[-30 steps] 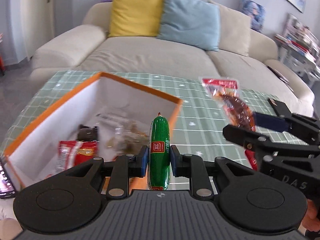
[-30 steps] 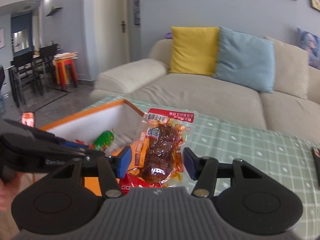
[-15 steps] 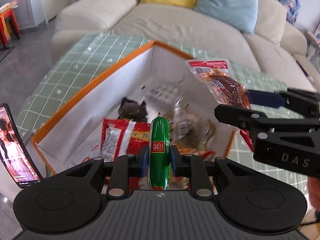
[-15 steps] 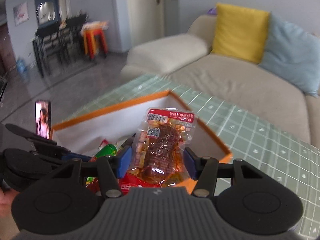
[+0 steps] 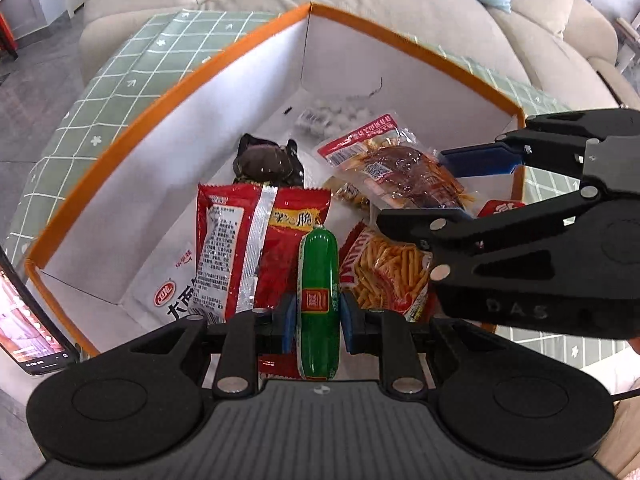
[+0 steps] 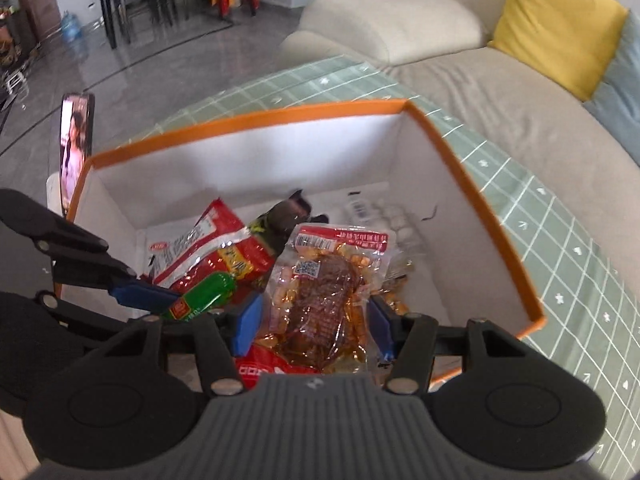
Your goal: Organize snacks
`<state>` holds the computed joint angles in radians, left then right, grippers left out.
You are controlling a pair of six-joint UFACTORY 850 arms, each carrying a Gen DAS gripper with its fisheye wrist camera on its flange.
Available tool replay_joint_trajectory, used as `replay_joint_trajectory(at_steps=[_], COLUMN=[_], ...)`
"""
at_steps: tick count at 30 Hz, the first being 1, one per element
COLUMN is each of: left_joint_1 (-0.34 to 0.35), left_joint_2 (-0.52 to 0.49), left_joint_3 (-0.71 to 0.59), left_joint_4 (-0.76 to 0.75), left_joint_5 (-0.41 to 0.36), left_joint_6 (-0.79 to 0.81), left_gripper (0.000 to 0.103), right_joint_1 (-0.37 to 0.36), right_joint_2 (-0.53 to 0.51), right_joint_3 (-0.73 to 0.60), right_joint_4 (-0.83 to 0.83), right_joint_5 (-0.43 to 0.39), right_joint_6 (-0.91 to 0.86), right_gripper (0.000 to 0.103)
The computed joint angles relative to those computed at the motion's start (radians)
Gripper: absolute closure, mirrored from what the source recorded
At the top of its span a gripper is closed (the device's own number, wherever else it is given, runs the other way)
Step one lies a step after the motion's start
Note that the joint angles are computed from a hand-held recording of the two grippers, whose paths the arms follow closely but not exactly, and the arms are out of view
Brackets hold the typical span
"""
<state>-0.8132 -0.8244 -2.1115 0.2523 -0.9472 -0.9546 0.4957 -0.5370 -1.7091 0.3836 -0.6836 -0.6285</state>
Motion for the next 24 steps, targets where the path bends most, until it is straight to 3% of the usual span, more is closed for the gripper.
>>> replay_joint_trajectory(at_steps=[9,11,14,17,24], left_joint_1=[-0.004,-0.006,-0.008,-0.024,-0.04], left_joint_2=[-0.03,-0.038,-0.04,-0.036,-0.007], left_joint_3=[-0.048,-0.061,-0.066,-0.071,-0.063], left_joint_4=[-0.021,-0.022,-0.016,0.056,0.125], left_joint_5=[-0.047,-0.06,-0.064,-0.091,-0.094], left_joint_6=[0.033,0.036,0.033,-0.006,-0.062], left_gripper=[0.077,0.073,0.046,0.033,0.029], right_joint_1=[0.003,-0.003,-0.011,-0.021,-0.046], right_joint_2=[0.005,0.007,0.018,0.04,0.138], right_joint_3=[0.022,0.025,0.035,0.059,0.168], right_joint_4=[0.007,0.035,0.06,0.094,0.157], right_joint_5=[0.004,0.004,0.007,0.031,0.169], right_joint_6=[-0.027,-0.051,-0.062,-0.072,-0.044], right_gripper=[0.045,0.043,0.042,0.038,0.024])
